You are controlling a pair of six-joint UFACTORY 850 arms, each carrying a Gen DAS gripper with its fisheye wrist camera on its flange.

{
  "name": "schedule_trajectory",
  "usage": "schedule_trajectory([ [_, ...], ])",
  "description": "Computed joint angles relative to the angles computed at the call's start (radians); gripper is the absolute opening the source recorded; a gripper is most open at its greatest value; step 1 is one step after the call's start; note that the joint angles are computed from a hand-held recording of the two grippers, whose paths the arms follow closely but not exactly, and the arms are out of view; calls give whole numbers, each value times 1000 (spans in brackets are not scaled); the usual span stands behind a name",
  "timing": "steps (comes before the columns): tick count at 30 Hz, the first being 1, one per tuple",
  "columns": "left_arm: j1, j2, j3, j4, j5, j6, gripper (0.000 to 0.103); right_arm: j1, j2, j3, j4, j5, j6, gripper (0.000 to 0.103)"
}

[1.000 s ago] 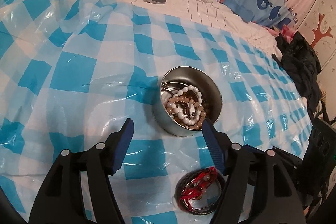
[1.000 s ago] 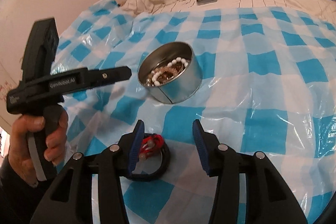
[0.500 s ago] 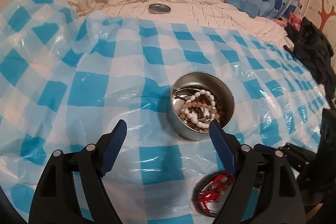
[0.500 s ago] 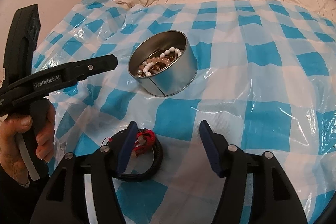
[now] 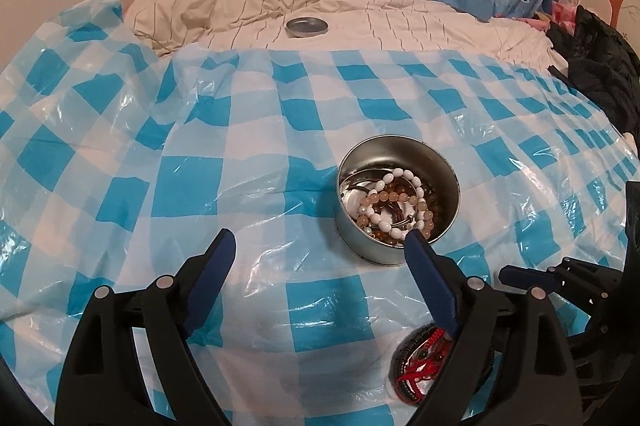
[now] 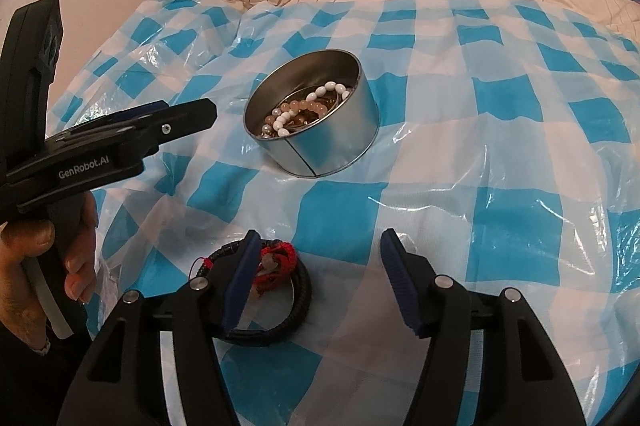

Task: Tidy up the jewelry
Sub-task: 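Move the right tool to the black dish and grasp the red cord bracelet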

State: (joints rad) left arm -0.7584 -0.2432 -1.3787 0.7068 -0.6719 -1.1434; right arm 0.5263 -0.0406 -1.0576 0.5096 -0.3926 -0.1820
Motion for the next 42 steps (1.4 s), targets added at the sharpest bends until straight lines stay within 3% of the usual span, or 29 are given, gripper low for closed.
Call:
schedule_trajectory([
  [30,-12,-18,-22,25,-34,24,85,9,8,1,-16,8,4,62],
  [35,-1,-10,-14,-7,-17,39,85,-16,26,9,-35,27,33,62],
  [42,17,1,1,-60,17,38,86,-22,17,1,61,-9,-107,62],
])
